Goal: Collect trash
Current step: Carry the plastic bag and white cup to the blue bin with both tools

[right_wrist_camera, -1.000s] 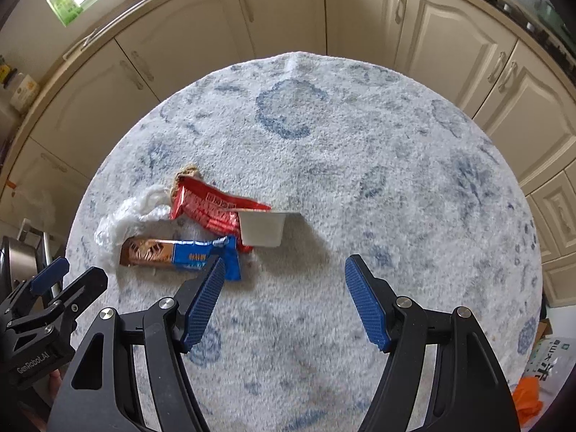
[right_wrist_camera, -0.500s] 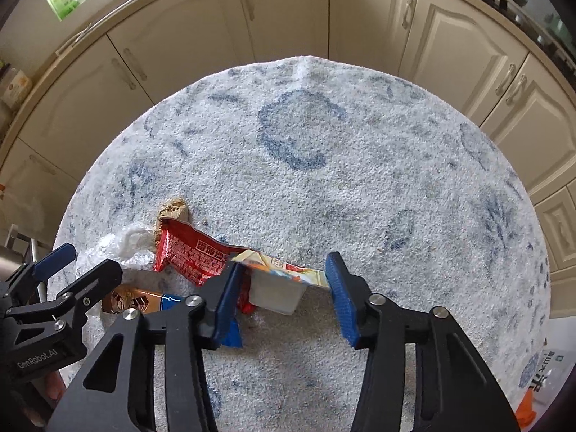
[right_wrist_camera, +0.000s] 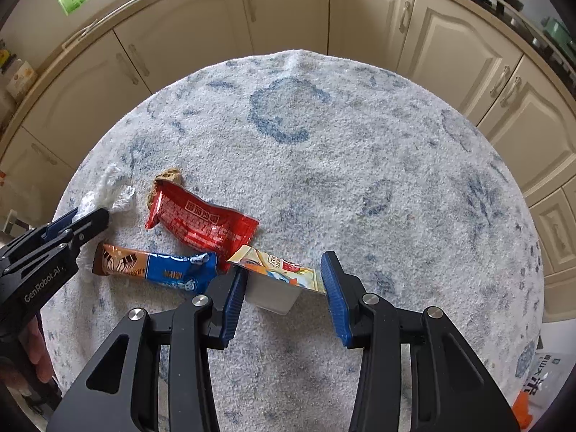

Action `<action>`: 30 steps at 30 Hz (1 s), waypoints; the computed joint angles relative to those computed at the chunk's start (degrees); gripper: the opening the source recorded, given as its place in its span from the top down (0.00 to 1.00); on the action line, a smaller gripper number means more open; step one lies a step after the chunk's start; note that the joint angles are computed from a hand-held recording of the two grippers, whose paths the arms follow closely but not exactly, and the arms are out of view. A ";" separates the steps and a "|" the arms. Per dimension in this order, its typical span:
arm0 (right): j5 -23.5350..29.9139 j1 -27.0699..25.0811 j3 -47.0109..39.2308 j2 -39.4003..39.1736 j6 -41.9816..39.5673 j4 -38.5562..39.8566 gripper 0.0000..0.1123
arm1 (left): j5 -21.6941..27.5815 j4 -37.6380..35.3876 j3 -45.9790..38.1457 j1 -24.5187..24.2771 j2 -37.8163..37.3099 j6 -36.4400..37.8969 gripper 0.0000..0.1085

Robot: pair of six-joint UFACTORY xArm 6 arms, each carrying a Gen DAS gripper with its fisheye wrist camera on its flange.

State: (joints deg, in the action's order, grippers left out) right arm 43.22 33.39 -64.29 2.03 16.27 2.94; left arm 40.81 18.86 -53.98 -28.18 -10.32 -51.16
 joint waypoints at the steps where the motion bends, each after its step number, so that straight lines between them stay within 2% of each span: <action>1: -0.06 -0.05 0.55 -0.52 -0.26 0.14 0.62 | 0.54 0.66 -0.25 -0.18 -0.09 -0.46 0.80; 4: -0.09 -0.22 1.60 -1.67 -0.51 0.10 0.62 | 2.75 3.45 -0.68 -1.20 -1.09 -3.13 0.80; 17: 0.23 -1.19 5.88 -8.80 -2.25 1.55 0.62 | 12.32 6.50 -2.87 -6.90 -5.84 -6.86 0.80; 23: 1.25 -1.83 9.76 -15.07 -1.88 1.15 0.62 | 17.69 7.76 -5.22 -11.81 -7.88 -9.08 0.80; 30: 3.09 -2.99 15.07 -24.40 -1.46 0.46 0.62 | 24.47 11.05 -9.13 -20.06 -9.39 -13.22 0.80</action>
State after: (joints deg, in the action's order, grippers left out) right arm 46.32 30.40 -49.22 -22.37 14.80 3.40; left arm 65.29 29.91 -63.11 -48.24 -19.71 -64.38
